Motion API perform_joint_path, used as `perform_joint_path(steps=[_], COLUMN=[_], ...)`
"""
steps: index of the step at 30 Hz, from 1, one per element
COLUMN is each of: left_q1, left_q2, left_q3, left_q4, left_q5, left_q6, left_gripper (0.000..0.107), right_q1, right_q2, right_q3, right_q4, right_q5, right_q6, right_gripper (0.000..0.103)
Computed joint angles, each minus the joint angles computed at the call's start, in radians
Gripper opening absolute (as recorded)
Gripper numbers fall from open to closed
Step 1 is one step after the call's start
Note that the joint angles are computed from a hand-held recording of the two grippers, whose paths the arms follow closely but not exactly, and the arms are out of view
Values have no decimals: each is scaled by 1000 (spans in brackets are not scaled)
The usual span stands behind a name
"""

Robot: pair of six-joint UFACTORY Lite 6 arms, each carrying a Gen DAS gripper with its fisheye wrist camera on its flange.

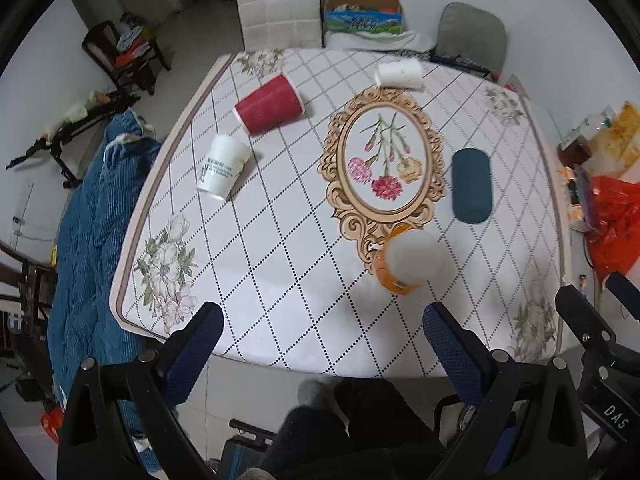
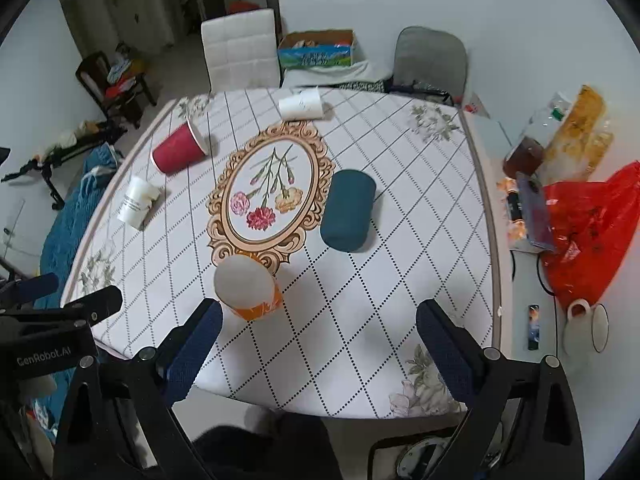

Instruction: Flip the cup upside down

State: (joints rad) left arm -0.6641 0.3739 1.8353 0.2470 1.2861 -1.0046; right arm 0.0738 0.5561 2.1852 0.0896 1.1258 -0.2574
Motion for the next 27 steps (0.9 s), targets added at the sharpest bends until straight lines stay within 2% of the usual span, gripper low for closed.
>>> perform_joint_path(steps=[8, 14, 20, 27], left_q1=[-139, -306, -513, -713], left_q2=[-139, -221, -215, -126], left_q3=[10, 79, 222, 430], left_q4=[95, 197, 311, 412], left_q5=[90, 233, 420, 602], left_q6=[-58, -155, -245, -315], left_gripper=[102, 102, 102, 102], right_q1=[-24, -16, -70, -286], right_q2=[-287, -521, -676, -735], right_q3=[-153, -221, -176, -19], right_q4=[11, 15, 66, 223], right_q5=[38, 104, 231, 415], right_q6=[30, 47, 31, -77], right_gripper=[99, 99, 100, 102])
